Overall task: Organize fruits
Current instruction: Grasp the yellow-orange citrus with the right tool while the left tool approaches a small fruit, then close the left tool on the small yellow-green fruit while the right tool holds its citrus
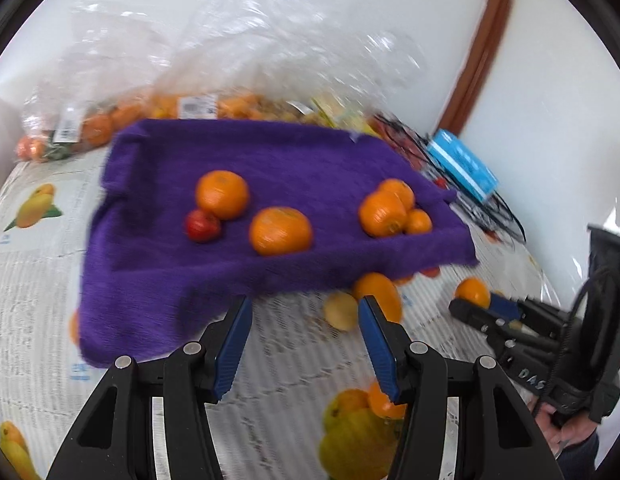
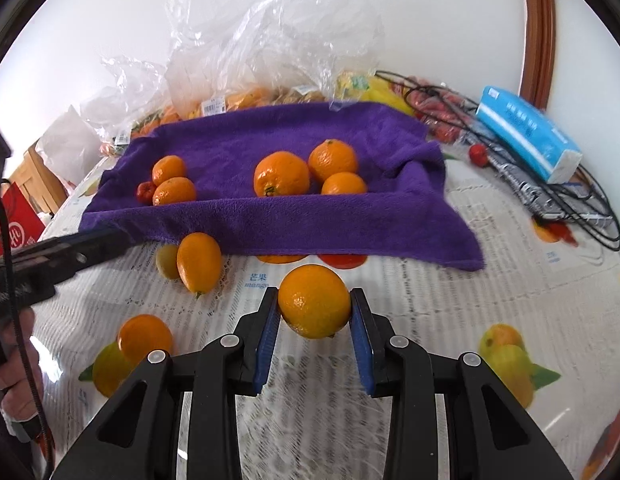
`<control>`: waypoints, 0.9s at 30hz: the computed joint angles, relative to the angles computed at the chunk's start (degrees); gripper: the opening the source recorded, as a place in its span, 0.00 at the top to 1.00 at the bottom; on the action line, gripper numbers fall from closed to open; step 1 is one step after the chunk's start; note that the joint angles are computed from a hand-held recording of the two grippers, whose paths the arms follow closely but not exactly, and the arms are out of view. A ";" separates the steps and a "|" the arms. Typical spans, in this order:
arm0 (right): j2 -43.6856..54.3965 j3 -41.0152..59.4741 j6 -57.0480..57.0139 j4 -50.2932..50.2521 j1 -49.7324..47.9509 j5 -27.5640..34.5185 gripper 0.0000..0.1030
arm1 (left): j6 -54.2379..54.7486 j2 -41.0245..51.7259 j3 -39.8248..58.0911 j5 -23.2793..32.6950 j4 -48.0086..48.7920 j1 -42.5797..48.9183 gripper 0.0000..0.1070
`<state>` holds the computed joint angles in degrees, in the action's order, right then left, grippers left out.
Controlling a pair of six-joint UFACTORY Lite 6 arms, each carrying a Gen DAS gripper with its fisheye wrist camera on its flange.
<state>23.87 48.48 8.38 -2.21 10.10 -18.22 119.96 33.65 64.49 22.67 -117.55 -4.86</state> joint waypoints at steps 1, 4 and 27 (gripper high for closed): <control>-1.03 -1.11 0.39 -0.91 -0.50 -0.40 0.66 | 1.99 0.36 0.38 -1.72 -2.28 -1.35 0.51; -3.23 -3.61 2.36 -3.98 -1.97 -1.23 0.66 | -0.78 2.41 2.69 -4.30 -0.71 -3.11 0.51; 0.69 -2.22 18.11 -23.60 -7.74 -3.31 0.66 | 30.77 8.50 10.44 -15.47 -35.26 -10.62 0.77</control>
<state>24.56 46.26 26.50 -25.81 2.36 -21.53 150.72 42.15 74.94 7.20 -152.81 -15.48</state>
